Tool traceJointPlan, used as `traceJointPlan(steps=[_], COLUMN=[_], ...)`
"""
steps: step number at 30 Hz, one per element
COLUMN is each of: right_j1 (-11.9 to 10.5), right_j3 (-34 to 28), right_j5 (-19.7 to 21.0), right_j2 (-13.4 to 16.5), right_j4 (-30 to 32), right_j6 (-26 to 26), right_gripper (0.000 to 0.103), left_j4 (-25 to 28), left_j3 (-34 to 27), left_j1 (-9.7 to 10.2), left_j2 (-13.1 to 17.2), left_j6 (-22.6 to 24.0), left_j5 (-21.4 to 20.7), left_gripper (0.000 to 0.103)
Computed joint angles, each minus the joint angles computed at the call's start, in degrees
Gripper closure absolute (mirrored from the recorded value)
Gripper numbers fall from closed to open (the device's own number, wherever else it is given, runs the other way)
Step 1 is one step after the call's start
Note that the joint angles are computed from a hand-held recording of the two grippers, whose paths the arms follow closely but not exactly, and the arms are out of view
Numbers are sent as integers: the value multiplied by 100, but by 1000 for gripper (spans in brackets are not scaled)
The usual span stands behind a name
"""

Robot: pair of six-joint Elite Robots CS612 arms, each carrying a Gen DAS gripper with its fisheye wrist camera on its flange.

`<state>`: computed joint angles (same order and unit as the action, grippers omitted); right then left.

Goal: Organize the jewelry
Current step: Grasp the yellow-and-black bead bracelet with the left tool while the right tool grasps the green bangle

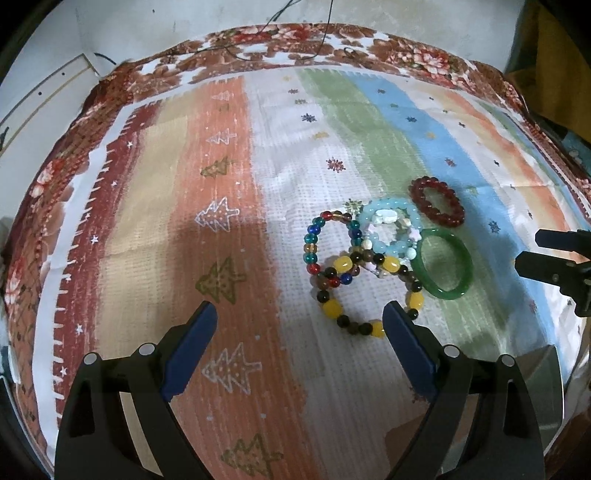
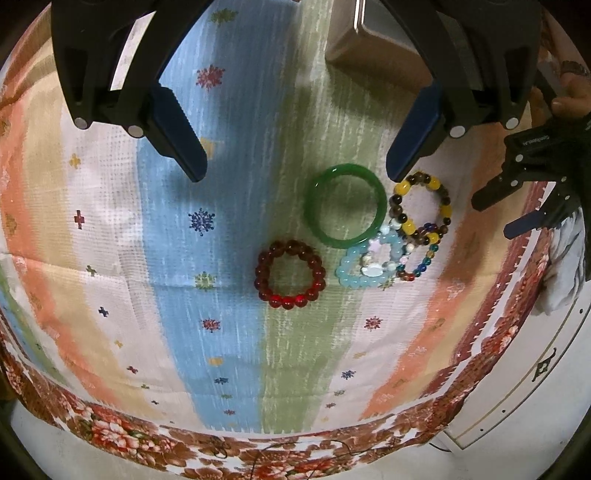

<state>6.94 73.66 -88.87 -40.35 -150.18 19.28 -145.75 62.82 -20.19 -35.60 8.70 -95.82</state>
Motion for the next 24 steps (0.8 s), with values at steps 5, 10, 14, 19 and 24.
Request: traceJointPlan(steps=[5, 10, 14, 19, 24], right_j1=[-16, -21, -38, -50, -34], right_j3=[-207, -407, -599, -721, -792], right_j5=[34, 4, 8, -40, -110], right_j2=[129, 266, 397, 491, 542], right_j4=[207, 449, 669, 867, 1008], right_j6=[9, 9, 1, 64, -4], right_gripper=[7, 7, 7, 7, 8], left_j4=[240, 461, 651, 769, 881], left_j3=[-189, -397, -548, -636, -711], left_j1=[-6, 2, -1, -19, -46], left_j2=[116, 238, 333, 398, 470], left_j6=[74, 65, 98, 208, 269], left_j5=[26, -23, -53, -88, 21], left_gripper=[13, 13, 15, 22, 29])
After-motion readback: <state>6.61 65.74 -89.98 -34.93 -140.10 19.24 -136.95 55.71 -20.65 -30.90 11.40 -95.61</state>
